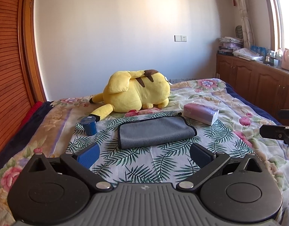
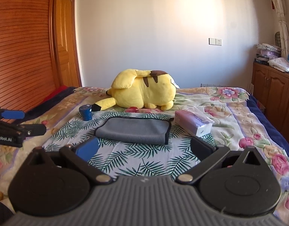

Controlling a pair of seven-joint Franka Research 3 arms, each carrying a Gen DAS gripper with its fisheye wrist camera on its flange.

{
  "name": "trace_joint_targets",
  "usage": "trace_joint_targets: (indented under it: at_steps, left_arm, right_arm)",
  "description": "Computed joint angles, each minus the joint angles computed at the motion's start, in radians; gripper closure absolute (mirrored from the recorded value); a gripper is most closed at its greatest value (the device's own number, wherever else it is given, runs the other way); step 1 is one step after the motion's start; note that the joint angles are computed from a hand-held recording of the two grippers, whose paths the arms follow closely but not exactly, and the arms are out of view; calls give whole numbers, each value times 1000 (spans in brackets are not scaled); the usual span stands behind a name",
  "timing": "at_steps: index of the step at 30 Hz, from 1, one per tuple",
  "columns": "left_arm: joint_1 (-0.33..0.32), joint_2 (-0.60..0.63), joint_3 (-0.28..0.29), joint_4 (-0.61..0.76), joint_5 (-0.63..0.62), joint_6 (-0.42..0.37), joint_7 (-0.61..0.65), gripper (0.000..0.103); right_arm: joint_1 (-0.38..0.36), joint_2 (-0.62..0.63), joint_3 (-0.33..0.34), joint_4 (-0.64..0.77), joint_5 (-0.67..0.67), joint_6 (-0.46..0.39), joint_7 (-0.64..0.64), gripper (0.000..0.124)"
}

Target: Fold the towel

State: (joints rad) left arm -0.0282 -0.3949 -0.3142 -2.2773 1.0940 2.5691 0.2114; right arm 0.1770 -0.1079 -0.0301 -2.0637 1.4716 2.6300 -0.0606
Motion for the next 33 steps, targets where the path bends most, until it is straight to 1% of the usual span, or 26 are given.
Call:
trace_joint_targets:
  at_steps: [6,12,17,20,24,27,33]
  left_arm:
    - [-13,4,-10,-10,-11,-27,-24,16]
    - [-27,10,-18,-14,-10,-50,-34,16]
    - [-39,23,-21,-18,-3,-58,-60,16]
    - [-46,35,-26,-20,7,-72,-84,16]
    - [-64,54,-28,-19,20,-89,-90,16]
    - [-76,65,-30,-19,33,-106,-115,16]
    - [-99,70,-24,-32,37,-108,-146,16]
  right_arm:
    - [5,-28,-3,-39,54,5,-66,21]
    - [3,-37,-9,-63,63,-8,-59,21]
    - [0,-33,-10,-78,94,1,-86,21]
    - [-2,-29,-8,-88,128,9,-123,21]
    - [-5,-24,-3,-105,172,29,-221,21]
    - [-13,-15,-5,-110,154,18,-203,21]
    - [-22,-2,-3,-119,132,9,-183,21]
